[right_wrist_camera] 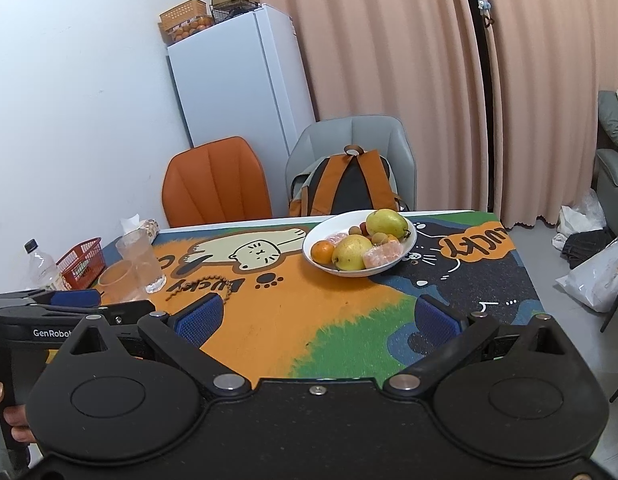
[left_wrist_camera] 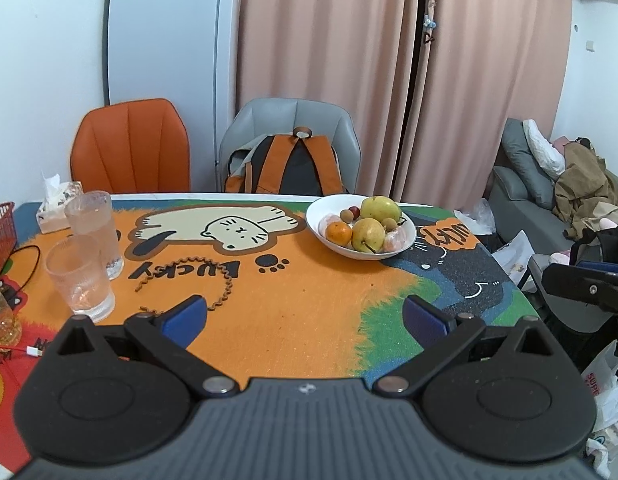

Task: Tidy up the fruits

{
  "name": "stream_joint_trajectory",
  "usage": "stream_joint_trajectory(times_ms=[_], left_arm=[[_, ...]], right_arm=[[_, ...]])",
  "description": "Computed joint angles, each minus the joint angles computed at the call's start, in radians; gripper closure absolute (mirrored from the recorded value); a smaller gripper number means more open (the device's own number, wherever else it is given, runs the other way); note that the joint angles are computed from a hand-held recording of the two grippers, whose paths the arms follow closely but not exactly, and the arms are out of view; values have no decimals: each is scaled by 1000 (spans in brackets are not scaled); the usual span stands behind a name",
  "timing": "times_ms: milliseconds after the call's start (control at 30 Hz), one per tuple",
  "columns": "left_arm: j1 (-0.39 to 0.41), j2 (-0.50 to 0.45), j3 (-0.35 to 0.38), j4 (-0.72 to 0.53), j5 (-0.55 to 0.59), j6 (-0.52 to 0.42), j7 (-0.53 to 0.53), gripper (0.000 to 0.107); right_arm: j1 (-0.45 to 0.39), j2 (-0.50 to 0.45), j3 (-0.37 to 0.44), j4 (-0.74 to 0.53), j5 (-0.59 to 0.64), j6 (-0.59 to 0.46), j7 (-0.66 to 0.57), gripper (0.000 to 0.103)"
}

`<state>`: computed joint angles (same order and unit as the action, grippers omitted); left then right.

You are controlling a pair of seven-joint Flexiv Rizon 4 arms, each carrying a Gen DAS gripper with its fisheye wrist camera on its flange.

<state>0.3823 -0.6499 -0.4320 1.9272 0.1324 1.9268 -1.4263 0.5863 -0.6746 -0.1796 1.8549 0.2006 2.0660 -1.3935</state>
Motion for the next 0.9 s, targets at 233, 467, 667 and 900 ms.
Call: stream_joint_trajectory(times_ms=[233, 467, 667, 900], left_arm=[[14, 6, 0, 10, 14, 16, -18, 4], [18, 9, 3, 12, 22, 19, -30, 4], [18, 13, 4, 15, 23, 13, -30, 4], [16, 14, 6, 15, 21, 13, -29, 4]], right_arm=[[-11, 10, 15, -1, -17, -2, 0, 0], [0, 6, 7, -1, -20, -14, -3, 0], [3, 7, 5, 3, -17, -16, 4, 0], [2, 10, 3, 7, -21, -19, 4, 0]])
